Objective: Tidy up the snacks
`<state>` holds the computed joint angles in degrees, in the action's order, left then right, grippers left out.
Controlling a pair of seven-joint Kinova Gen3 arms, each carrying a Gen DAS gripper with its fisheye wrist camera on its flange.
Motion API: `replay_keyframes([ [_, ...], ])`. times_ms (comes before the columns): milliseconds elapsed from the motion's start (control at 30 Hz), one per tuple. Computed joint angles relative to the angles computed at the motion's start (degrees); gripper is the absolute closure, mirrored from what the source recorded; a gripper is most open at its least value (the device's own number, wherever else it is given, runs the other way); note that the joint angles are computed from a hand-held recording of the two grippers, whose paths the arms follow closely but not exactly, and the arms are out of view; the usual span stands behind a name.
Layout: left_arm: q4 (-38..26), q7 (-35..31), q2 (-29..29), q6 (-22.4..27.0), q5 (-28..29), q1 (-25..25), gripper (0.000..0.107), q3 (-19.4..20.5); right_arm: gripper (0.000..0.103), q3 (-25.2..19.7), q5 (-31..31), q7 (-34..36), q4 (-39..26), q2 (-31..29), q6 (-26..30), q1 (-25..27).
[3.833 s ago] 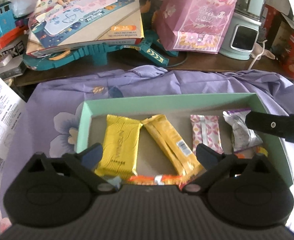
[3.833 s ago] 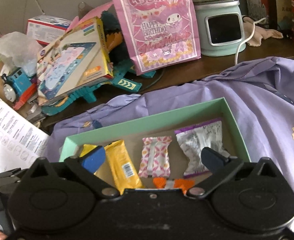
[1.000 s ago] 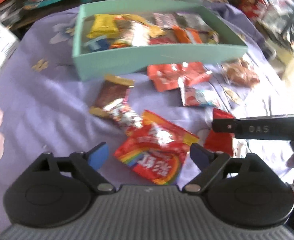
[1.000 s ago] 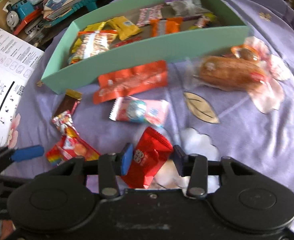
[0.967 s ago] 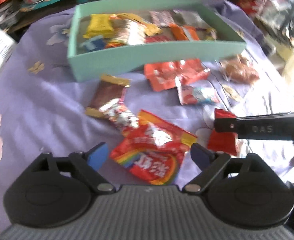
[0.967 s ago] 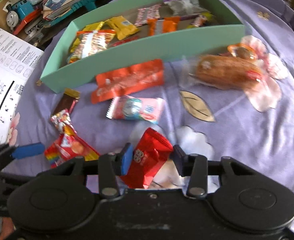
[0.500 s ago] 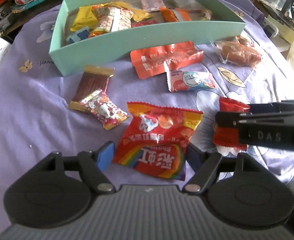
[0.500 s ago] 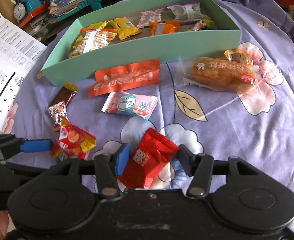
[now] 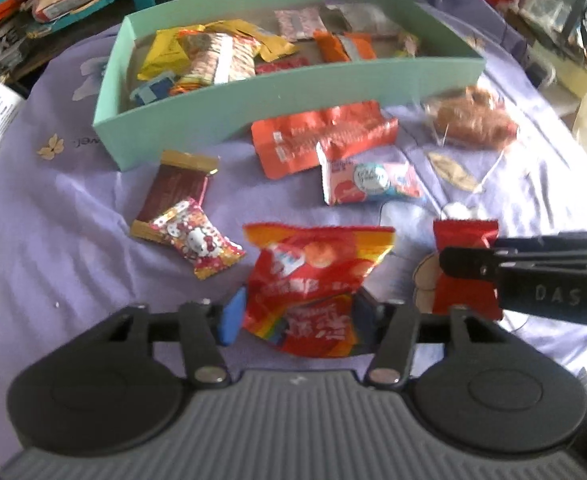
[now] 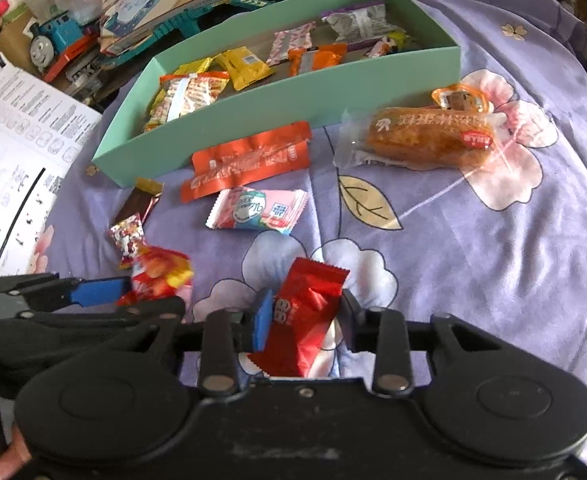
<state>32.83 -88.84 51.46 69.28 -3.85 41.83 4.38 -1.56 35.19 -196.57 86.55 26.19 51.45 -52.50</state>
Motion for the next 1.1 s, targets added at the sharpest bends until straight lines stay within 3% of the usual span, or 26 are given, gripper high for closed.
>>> replay_keyframes([
  [133, -1.75, 1.10, 0.52, 1.61, 0.76, -0.71, 0.059, 0.02, 0.078, 0.18, 0.83, -1.19, 0.84, -1.08, 0.15, -0.29],
  [367, 0.76, 2.70, -1.31, 0.24, 2.49, -2.41, 0.060, 0.73, 0.083, -0.53, 0.92, -1.17, 0.15, -1.37, 1.13, 0.06],
  [567, -0.16, 3.22, -2.30, -0.61, 4.49, -4.19, 0.060, 1.75, 0.099, -0.02, 4.45, -2.30, -0.27, -3.18, 2.37, -0.60],
  [733, -3.03, 3.93, -1.84, -1.35, 4.99, -4.51, 0.060, 1.46, 0.099, -0.83, 6.20, -0.53, -2.08, -3.22, 4.97, 0.27],
  [833, -3.81, 4.00, -1.45, -0.69, 5.21, -4.63, 0.060, 1.38, 0.090, -1.50, 3.36, -2.63, 0.73, -4.48, 1.45, 2.30],
  [900, -3.60, 4.16, -1.37, -0.04, 5.32, -4.73, 0.060, 1.33, 0.072, -1.97, 1.79, -3.30, 1.99, -4.77, 0.06, 2.90],
  [1100, -1.32, 4.83, -1.66, -0.86, 6.14, -5.58, 0.060, 1.64, 0.068, -2.53, -3.22, 0.26, -0.68, -1.32, -1.86, 3.72],
])
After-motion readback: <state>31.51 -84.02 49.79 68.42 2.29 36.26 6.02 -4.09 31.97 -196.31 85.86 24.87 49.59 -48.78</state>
